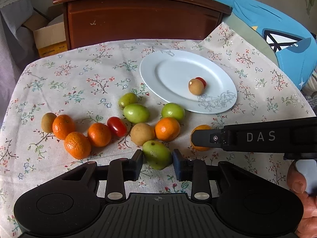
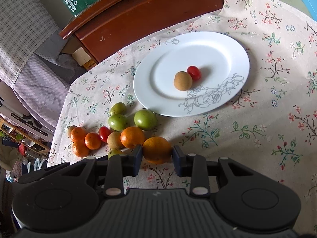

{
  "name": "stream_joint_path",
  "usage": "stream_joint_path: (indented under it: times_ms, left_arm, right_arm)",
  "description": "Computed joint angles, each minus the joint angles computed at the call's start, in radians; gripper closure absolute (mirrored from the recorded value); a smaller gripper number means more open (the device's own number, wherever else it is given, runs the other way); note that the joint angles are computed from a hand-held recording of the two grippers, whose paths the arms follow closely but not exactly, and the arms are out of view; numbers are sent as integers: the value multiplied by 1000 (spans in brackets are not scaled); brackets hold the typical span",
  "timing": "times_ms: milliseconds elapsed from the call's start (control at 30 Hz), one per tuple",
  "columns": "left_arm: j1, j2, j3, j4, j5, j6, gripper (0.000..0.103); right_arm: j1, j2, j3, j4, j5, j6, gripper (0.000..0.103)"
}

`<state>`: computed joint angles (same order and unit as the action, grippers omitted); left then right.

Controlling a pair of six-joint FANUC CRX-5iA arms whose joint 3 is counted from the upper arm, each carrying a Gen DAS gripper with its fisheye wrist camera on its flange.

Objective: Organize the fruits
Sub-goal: 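Grasp green jujube with left tool while right tool grasps orange tangerine, then carry jujube in left tool onto plate while right tool places tangerine beside it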

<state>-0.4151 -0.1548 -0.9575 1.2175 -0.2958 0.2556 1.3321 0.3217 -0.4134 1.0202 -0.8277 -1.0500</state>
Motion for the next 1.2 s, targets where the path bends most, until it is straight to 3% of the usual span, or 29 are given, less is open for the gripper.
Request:
stream_joint_path:
  times_ms: [133, 333, 767, 1000, 1200]
  left_arm:
    - [-23, -37, -14, 68, 14, -49, 74]
    - [-140, -89, -30, 354, 97, -269, 73]
    - [-97, -47, 50, 345, 35, -240, 73]
    - [-110, 27, 122, 365, 28, -295, 73]
    - [-110, 108, 183, 341, 11, -306, 73]
  right_arm:
    - [0, -18, -18, 34, -8, -32, 70]
    - [7, -56, -48, 98, -59, -85, 70]
    - [15, -93, -52, 103, -148, -46, 70]
    - [-1, -127, -87, 98, -185, -75, 70]
    - [-17, -121, -85, 16, -183, -75, 70]
